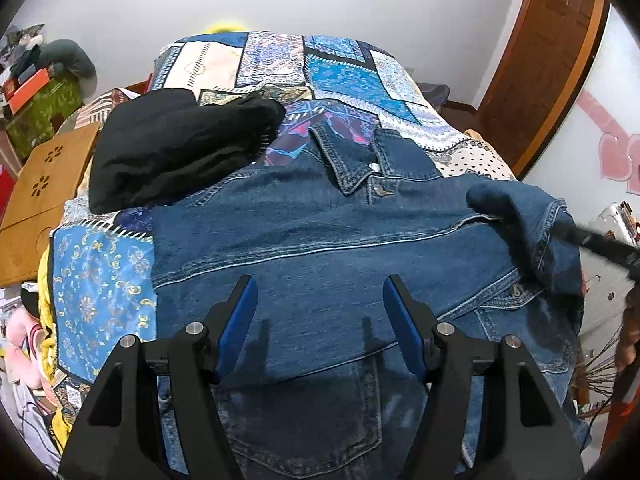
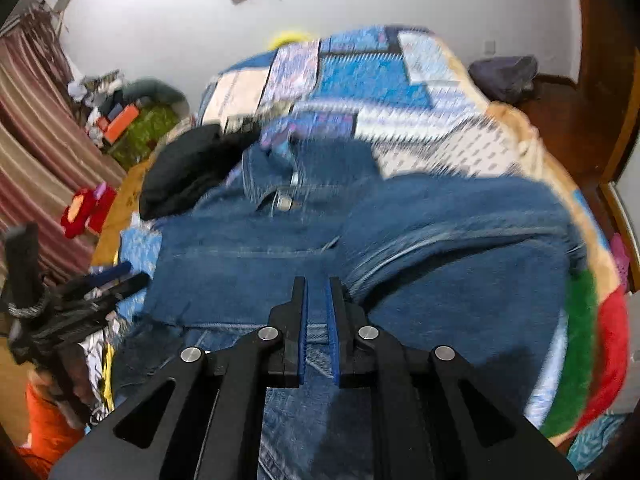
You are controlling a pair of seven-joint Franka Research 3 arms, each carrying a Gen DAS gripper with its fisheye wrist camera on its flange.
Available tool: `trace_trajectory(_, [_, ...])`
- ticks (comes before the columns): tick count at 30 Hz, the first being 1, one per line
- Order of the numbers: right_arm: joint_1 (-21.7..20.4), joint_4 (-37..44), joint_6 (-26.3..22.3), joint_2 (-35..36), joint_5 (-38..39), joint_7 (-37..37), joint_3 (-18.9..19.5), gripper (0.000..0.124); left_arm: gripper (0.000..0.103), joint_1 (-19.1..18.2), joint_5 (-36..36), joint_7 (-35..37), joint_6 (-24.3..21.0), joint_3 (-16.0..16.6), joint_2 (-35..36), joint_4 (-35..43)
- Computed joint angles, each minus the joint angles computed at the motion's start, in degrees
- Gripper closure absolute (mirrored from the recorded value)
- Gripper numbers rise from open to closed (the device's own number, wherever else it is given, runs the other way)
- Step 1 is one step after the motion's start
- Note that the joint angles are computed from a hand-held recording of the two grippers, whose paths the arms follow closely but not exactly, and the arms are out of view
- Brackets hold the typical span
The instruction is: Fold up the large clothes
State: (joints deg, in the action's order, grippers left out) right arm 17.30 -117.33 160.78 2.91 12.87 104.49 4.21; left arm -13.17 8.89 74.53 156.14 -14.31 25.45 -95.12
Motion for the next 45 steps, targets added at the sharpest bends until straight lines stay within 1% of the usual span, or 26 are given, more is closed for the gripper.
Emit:
trace_trajectory(1, [0.2, 0.2, 0.7, -0.2, -3.1, 3.1, -0.4, 0.097, 0.039, -0.2, 0.0, -0.1, -0.1, 0.0, 0.3, 0.5])
trace_trajectory(2, [0.1, -1.0, 1.9, -1.4, -5.2, 5.4, -0.9, 0.087, 0.039, -0.3, 0.0, 0.0, -0.3, -0.2, 0.6, 0.9])
trace_trajectory(3, [-0.2, -2.0, 3.3, -2.3, -7.3, 7.8, -1.1, 0.069, 0.039, -0.2, -0.2, 0.1, -0.3, -0.3, 0.7, 1.1])
trace_trajectory(4, [-0.8, -3.6, 5.8, -3.6, -10.3, 11.6, -1.5, 0.060, 0.039, -0.3, -0.4, 0.3, -0.4, -0.5, 1.0, 1.5])
trace_trajectory(5, [-1.9, -4.9, 7.9, -4.5, -14.0, 16.1, -1.6, 0.059, 0.039, -0.4, -0.4, 0.4, -0.6, -0.6, 1.3, 1.9])
trace_trajectory(6, [-2.9, -5.3, 8.5, -4.9, -16.3, 19.2, -1.5, 0.059, 0.039, -0.6, -0.3, 0.4, -0.7, -0.5, 1.5, 2.3])
trace_trajectory(8, [-4.5, -6.2, 9.0, -5.5, -15.7, 21.7, -1.7, 0.059, 0.039, -1.0, 0.0, 0.5, -1.3, -0.4, 2.0, 3.2])
trace_trajectory(11, [-6.1, -8.3, 9.6, -5.7, -8.8, 22.4, -2.6, 0.059, 0.039, -1.3, 0.0, 0.5, -1.9, -0.4, 2.6, 4.1])
trace_trajectory(14, [-7.4, -9.3, 9.0, -4.8, -5.2, 24.4, -2.9, 0.059, 0.039, -1.6, 0.0, 0.3, -2.7, -0.3, 3.2, 4.9])
trace_trajectory(15, [-7.4, -9.4, 8.9, -4.1, -1.5, 23.0, -3.1, 0.059, 0.039, -1.7, 0.1, 0.2, -3.2, -0.2, 3.4, 5.4])
trace_trajectory(17, [-6.7, -8.8, 9.2, -2.4, 13.6, 12.9, -3.1, 0.059, 0.039, -2.0, 0.3, -0.1, -4.1, 0.0, 4.1, 6.3])
trace_trajectory(18, [-6.8, -8.3, 9.1, -1.7, 19.2, 9.0, -2.8, 0.059, 0.039, -2.1, 0.3, -0.1, -4.5, 0.0, 4.3, 6.7])
trace_trajectory(24, [-8.3, -3.3, 8.5, 3.0, 37.8, -4.0, -0.6, 0.059, 0.039, -2.3, 0.0, 0.0, -5.7, -0.1, 5.3, 8.2])
trace_trajectory(25, [-8.1, -2.7, 8.5, 3.7, 36.3, -2.5, -1.1, 0.056, 0.039, -2.3, 0.0, 0.0, -5.7, -0.1, 5.4, 8.3])
trace_trajectory(27, [-8.1, -1.3, 8.8, 5.1, 34.5, -1.2, -1.3, 0.056, 0.039, -2.3, -0.1, 0.3, -5.6, -0.3, 5.5, 8.3])
trace_trajectory(29, [-7.9, 0.2, 7.9, 6.6, 30.5, 1.3, -2.0, 0.062, 0.039, -2.2, -0.3, 0.4, -5.4, -0.4, 5.4, 8.2])
trace_trajectory(30, [-7.6, 0.6, 7.4, 7.0, 27.9, 2.8, -2.5, 0.068, 0.039, -2.1, -0.5, 0.6, -5.2, -0.5, 5.4, 8.1])
trace_trajectory(31, [-7.2, 0.4, 7.2, 6.9, 25.1, 4.4, -3.0, 0.080, 0.039, -2.0, -0.6, 0.6, -5.1, -0.5, 5.4, 8.0])
trace_trajectory(33, [-7.6, 0.5, 6.9, 6.8, 23.2, 3.9, -2.4, 0.103, 0.039, -1.9, -0.8, 0.5, -4.8, -0.5, 5.3, 7.7])
trace_trajectory(34, [-6.3, 0.4, 6.8, 6.5, 18.6, 7.3, -3.9, 0.104, 0.039, -1.7, -1.1, 0.6, -4.5, -0.6, 5.2, 7.4])
trace_trajectory(35, [-5.3, 0.0, 7.7, 6.0, 14.3, 10.2, -4.9, 0.108, 0.039, -1.5, -1.2, 0.7, -4.2, -0.6, 5.0, 7.0])
trace_trajectory(36, [-4.5, -0.2, 8.4, 5.6, 10.4, 12.3, -5.7, 0.109, 0.039, -1.4, -1.2, 0.7, -3.9, -0.6, 4.7, 6.7])
trace_trajectory(38, [-2.3, 0.3, 8.3, 4.8, -0.5, 19.3, -8.2, 0.110, 0.039, -1.1, -1.3, 0.8, -3.0, -0.6, 4.0, 5.6])
trace_trajectory(39, [-0.9, 0.9, 8.2, 4.2, -7.2, 23.2, -9.6, 0.111, 0.039, -0.9, -1.4, 1.1, -2.6, -0.7, 3.6, 5.0])
trace_trajectory(42, [0.6, 3.7, 6.8, 3.6, -20.7, 28.8, -10.2, 0.111, 0.039, -0.3, -1.7, 1.4, -0.9, -0.9, 2.3, 3.2])
trace_trajectory(45, [1.5, 7.4, 5.4, 3.7, -31.6, 33.0, -9.6, 0.111, 0.039, 0.3, -2.2, 1.4, 0.6, -1.0, 1.1, 1.6])
